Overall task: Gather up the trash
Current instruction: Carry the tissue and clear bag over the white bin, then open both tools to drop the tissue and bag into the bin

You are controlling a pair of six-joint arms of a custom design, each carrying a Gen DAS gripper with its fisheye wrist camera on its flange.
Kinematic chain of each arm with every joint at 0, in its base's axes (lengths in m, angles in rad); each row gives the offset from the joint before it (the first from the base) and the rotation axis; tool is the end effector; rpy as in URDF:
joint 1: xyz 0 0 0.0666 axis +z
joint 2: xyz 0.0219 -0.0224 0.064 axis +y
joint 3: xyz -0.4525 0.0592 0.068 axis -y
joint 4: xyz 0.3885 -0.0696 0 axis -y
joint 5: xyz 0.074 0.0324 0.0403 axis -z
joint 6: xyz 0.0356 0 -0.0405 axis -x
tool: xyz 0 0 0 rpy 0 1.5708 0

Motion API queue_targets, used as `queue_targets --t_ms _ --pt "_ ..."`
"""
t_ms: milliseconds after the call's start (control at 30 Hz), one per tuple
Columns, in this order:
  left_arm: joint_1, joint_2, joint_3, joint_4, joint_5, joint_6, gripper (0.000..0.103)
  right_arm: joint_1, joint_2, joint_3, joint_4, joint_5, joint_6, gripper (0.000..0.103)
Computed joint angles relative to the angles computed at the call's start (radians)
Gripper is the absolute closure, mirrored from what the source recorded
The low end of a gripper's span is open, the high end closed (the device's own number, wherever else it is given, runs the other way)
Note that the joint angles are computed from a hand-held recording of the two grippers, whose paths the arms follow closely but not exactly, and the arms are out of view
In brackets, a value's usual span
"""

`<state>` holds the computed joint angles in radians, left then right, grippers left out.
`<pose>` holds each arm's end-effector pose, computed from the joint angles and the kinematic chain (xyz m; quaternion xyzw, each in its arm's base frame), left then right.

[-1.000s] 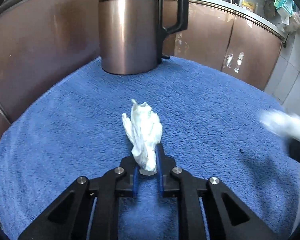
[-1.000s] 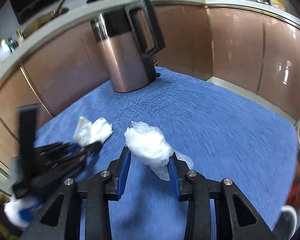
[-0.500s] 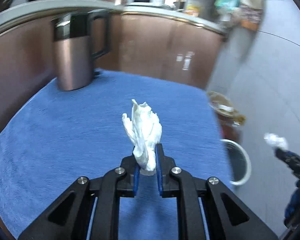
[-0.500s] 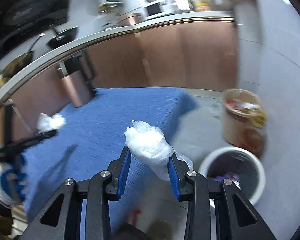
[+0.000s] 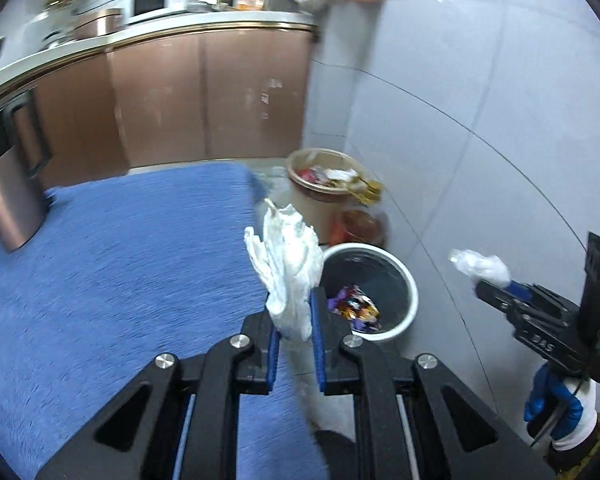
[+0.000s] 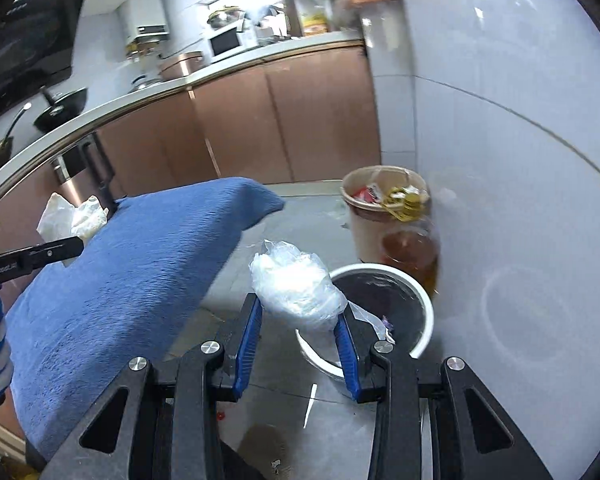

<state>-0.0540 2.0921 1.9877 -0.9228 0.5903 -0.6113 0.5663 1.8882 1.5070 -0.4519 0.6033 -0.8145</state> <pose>0.7438 -0.0605 0.3599 0.3748 0.8456 -0.1987 0.3240 0.5661 0.3355 0.3181 0.2165 0.8705 0.0056 0.4419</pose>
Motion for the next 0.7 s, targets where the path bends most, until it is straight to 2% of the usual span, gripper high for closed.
queue_targets --t_ms 200,267,433,533,600,700 --pt "-0.088 0.044 0.073 -0.093 -0.022 -0.034 0.09 -0.049 0.028 0.004 0.009 -0.043 -0.029 0.069" --pt "-0.116 0.092 0.147 -0.157 -0.028 -0.033 0.089 -0.07 0.043 0.011 0.01 -0.055 -0.03 0.069" --pt "-0.174 0.234 0.371 -0.298 -0.034 0.031 0.087 -0.126 0.093 0.038 -0.01 -0.097 -0.04 0.069" --pt "-0.201 0.29 0.46 -0.34 -0.043 0.058 0.087 -0.161 0.123 0.058 -0.028 -0.118 -0.041 0.069" --pt "-0.213 0.333 0.539 -0.388 -0.049 0.067 0.083 -0.176 0.128 0.052 -0.029 -0.126 -0.061 0.069" --pt "-0.22 0.377 0.613 -0.434 -0.051 0.08 0.063 -0.18 0.12 0.027 -0.02 -0.117 -0.095 0.069"
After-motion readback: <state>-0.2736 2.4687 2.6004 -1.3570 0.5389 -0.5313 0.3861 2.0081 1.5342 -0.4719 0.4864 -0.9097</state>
